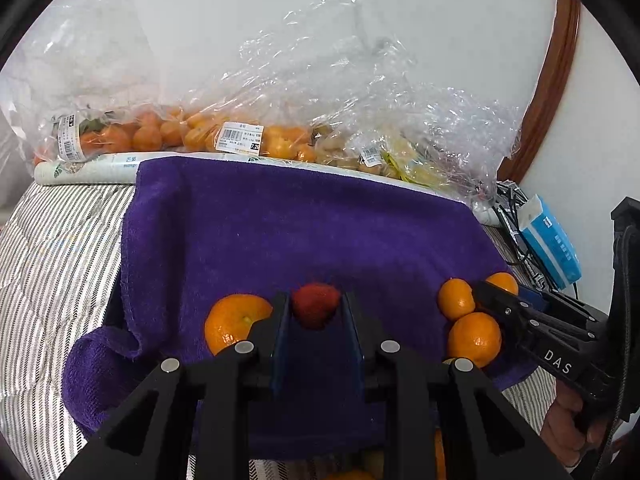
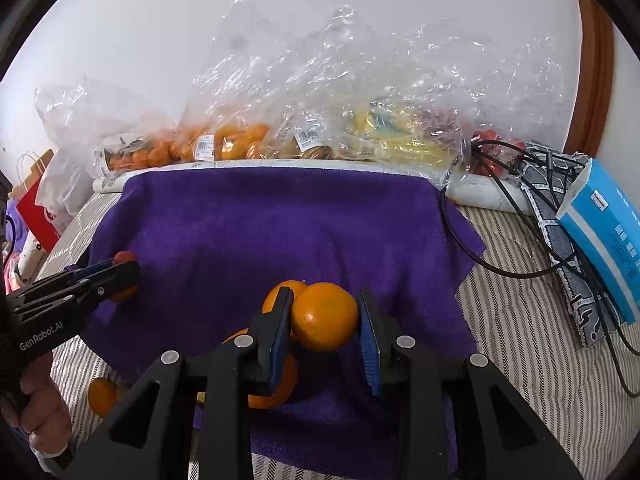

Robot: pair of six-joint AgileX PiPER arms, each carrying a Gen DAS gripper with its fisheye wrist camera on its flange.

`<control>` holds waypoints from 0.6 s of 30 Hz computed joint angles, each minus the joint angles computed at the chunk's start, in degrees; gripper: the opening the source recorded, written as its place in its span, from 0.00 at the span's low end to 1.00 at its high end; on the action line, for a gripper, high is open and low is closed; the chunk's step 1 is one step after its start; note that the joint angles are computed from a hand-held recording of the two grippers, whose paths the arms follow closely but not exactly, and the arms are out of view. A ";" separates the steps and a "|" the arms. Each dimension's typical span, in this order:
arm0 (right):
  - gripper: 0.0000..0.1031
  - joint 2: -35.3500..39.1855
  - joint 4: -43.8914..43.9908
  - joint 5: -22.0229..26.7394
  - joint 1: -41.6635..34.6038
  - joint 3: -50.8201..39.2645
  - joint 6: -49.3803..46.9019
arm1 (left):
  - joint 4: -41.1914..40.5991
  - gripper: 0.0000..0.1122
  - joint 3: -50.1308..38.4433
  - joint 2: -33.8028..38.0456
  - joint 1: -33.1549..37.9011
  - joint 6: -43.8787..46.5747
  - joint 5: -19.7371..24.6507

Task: Organize fruits
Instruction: 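Lower the orange and red fruit onto the towel and open both tools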

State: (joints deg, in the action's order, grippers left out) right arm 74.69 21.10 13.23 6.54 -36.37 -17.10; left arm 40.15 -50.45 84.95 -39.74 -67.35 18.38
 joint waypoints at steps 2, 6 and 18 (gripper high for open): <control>0.31 0.03 0.21 0.09 -0.04 -0.04 -0.27 | -0.93 0.22 -0.22 0.19 0.00 0.99 0.21; 0.31 -0.09 0.49 0.28 -0.17 0.06 -0.88 | -2.34 0.22 -0.73 0.53 -0.03 2.49 0.70; 0.32 -0.24 -1.62 0.27 0.65 0.07 0.60 | -4.55 0.22 -1.59 1.11 0.00 4.66 1.52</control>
State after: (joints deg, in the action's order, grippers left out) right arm 74.45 19.49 13.50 7.19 -36.30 -16.50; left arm 35.60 -52.04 86.06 -39.74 -62.68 19.90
